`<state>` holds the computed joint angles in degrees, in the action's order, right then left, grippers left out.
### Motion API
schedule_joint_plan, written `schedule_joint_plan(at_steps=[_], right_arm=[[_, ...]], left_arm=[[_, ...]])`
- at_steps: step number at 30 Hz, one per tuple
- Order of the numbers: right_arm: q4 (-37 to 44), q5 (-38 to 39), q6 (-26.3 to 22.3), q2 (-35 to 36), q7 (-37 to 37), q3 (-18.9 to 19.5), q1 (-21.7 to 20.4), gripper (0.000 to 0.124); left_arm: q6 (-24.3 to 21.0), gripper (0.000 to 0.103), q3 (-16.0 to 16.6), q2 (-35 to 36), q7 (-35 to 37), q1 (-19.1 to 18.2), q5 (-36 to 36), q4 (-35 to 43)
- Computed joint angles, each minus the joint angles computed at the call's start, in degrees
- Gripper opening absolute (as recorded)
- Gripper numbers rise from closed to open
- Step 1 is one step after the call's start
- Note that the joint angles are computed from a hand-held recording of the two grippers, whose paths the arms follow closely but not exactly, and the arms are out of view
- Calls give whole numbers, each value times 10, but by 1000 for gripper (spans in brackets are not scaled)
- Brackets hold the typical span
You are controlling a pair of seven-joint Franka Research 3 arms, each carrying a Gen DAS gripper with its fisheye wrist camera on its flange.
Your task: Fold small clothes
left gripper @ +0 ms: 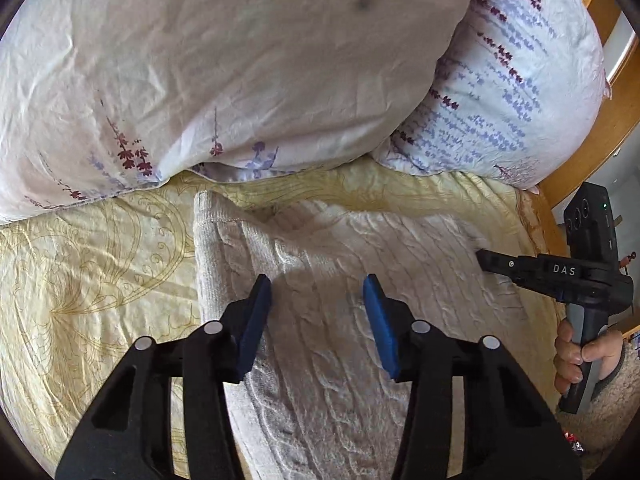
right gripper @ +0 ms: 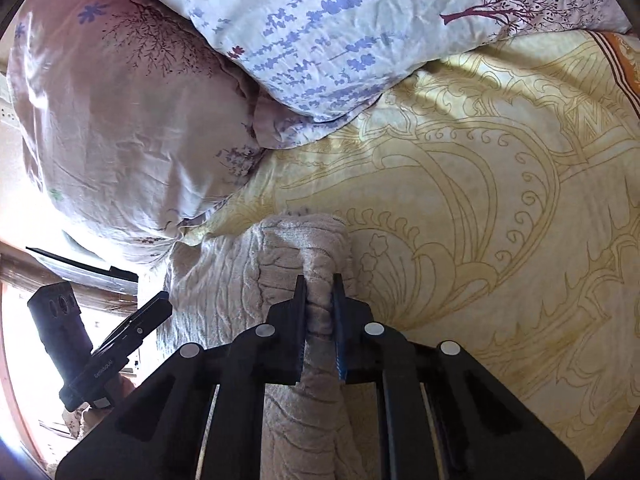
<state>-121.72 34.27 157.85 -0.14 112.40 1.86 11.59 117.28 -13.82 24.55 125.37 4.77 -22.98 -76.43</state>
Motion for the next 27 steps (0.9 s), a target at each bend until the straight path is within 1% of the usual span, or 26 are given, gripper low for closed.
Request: schedule_joint_plan(at_steps=[2,3,5,6,7,8,9,10,11,13,14,15,18,20,23,27], right_arm=[[4,-5,-1,8,9,-1,-1,12],[6,-8,-1,11,12,-1,-1,13],[7,-38,-12,9,31,-2,-2,17],[8,-61,-17,7,45,-3,-2,22],[5,-95,-18,1,68,-3,-2,30],[-4,-130,-12,-11,90,-2,-1,34],[-15,-164,0,-24,105,2,-1,34],[-27,-215,16,-40,129,8,-2,34],[-35,-260,24,-52,150,16,-5,34],[-46,-322,36,-71,172,34,-7,34],[-48,-346,36,-76,179,43,-7,34],[-48,-369,33,-79,183,51,-6,34],[-46,-416,14,-80,195,69,1,33],[-41,-446,-12,-75,207,76,6,33],[-25,-493,-62,-60,233,79,14,33],[-7,-599,-104,-48,292,81,27,34]], left_arm=[[-6,44,3,15,-7,-7,16,14],[-1,44,3,18,-9,-10,22,14],[20,44,3,18,-11,-18,37,4],[32,44,3,15,-9,-21,44,-4],[39,45,2,12,-6,-21,48,-8],[46,47,0,3,-3,-18,44,-18],[54,50,-5,-8,6,-12,32,-33],[65,59,-8,-25,23,-3,15,-53],[86,64,-9,-48,42,4,0,-82],[133,67,-6,-100,85,13,-31,-151],[151,67,-1,-124,104,14,-46,-183],[159,67,5,-143,119,14,-57,-208],[176,67,27,-188,146,3,-75,-272],[176,67,40,-206,156,-6,-81,-300],[202,67,51,-217,156,-23,-76,-325],[218,70,57,-214,149,-35,-61,-333]])
